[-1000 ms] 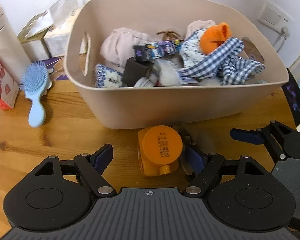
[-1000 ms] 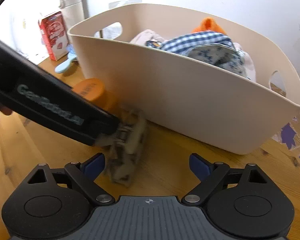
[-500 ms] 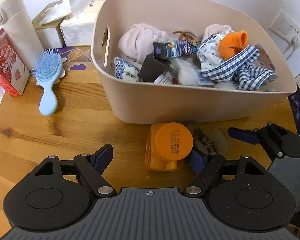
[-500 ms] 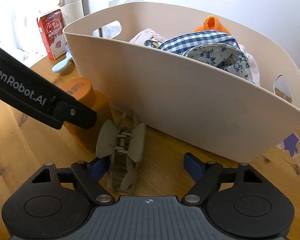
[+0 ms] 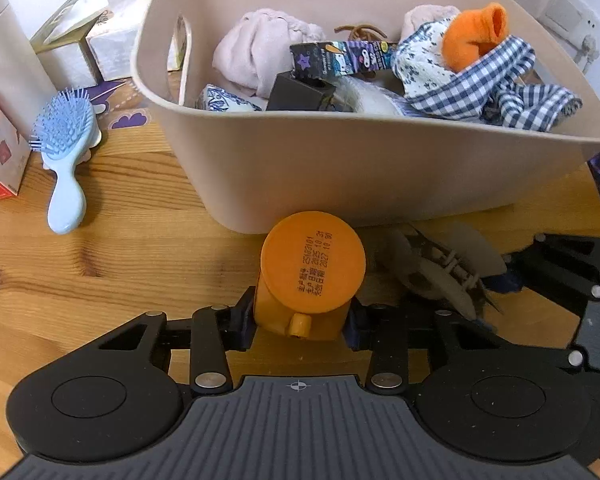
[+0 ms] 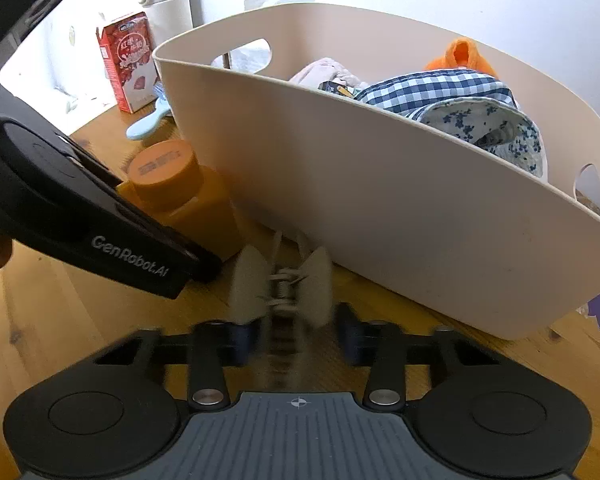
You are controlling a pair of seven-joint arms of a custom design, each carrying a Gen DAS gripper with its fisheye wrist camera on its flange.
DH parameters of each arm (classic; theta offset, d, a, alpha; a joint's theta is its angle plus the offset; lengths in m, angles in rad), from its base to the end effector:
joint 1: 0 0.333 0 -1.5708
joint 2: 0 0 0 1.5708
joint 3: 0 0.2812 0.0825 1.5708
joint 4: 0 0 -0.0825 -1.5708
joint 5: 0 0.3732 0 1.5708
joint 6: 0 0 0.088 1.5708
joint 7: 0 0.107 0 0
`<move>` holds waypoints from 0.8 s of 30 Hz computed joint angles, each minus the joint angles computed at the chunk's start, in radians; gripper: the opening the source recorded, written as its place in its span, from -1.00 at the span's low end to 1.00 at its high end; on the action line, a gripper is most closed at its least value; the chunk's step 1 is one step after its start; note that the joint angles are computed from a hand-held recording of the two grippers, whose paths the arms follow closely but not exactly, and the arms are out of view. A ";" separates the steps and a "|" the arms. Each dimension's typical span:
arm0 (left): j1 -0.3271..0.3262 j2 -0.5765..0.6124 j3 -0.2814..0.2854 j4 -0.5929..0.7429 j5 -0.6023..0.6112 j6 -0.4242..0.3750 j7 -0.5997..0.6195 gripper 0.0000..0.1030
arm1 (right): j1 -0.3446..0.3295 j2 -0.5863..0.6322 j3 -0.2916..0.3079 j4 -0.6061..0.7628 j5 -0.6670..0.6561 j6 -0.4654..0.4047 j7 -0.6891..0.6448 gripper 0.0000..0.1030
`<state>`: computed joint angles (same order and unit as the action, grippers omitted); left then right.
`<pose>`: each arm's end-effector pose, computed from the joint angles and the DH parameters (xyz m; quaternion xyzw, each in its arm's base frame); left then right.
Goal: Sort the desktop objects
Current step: 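Grasp the orange bottle with the left tool while the right grasps the beige claw clip, then carry the orange bottle and claw clip into the basket and open both tools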
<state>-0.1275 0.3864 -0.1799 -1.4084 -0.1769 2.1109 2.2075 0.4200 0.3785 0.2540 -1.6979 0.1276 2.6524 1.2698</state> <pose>0.6522 -0.1952 0.4903 -0.3442 0.9182 -0.1854 0.0630 0.5441 0.4048 0.4200 -0.8901 0.3432 -0.0901 0.2861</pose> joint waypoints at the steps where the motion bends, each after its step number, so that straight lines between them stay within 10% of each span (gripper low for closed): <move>1: 0.000 0.000 0.001 0.001 0.001 0.001 -0.001 -0.21 | 0.013 0.008 -0.009 0.015 -0.017 -0.005 0.019 -0.43; 24: 0.073 -0.143 0.010 -0.124 -0.124 -0.015 0.179 -0.28 | 0.019 -0.196 -0.030 -0.140 -0.023 0.054 0.031 -0.43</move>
<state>-0.0548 0.2430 -0.1698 -1.5324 -0.3005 2.0961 2.3863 0.4388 0.1829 0.2238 -1.8381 0.1050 2.7061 1.3010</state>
